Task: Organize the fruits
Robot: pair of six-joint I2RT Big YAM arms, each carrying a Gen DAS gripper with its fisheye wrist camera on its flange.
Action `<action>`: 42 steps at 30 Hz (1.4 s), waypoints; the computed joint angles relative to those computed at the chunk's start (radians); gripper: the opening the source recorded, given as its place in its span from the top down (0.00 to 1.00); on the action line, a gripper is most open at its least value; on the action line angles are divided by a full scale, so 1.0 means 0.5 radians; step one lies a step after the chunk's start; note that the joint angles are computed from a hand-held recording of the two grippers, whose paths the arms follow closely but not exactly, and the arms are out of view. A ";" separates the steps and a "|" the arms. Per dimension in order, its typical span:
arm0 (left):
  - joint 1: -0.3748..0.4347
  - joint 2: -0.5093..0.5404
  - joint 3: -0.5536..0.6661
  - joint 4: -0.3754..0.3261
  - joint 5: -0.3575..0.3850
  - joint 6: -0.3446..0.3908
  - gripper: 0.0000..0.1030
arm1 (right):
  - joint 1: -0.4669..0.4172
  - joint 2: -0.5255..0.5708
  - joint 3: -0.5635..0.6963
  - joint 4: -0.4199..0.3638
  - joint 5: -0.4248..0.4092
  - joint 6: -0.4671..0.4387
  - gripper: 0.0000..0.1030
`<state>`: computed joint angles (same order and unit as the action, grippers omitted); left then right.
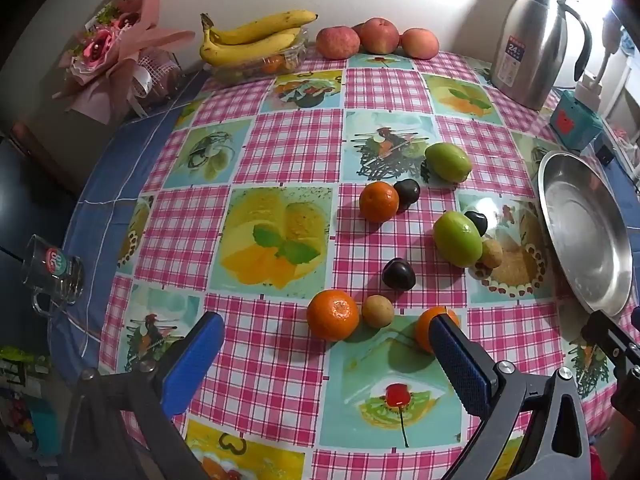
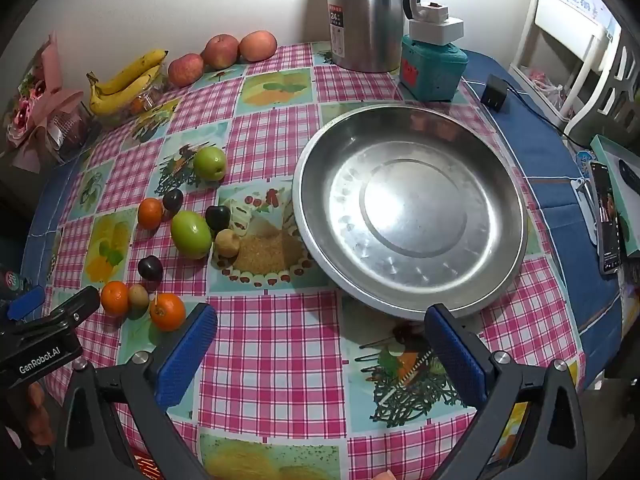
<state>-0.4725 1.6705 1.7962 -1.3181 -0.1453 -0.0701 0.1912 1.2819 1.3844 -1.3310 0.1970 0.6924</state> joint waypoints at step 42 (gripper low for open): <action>0.011 0.012 0.001 -0.022 -0.013 0.003 0.00 | -0.018 -0.021 -0.010 0.013 -0.014 0.020 0.00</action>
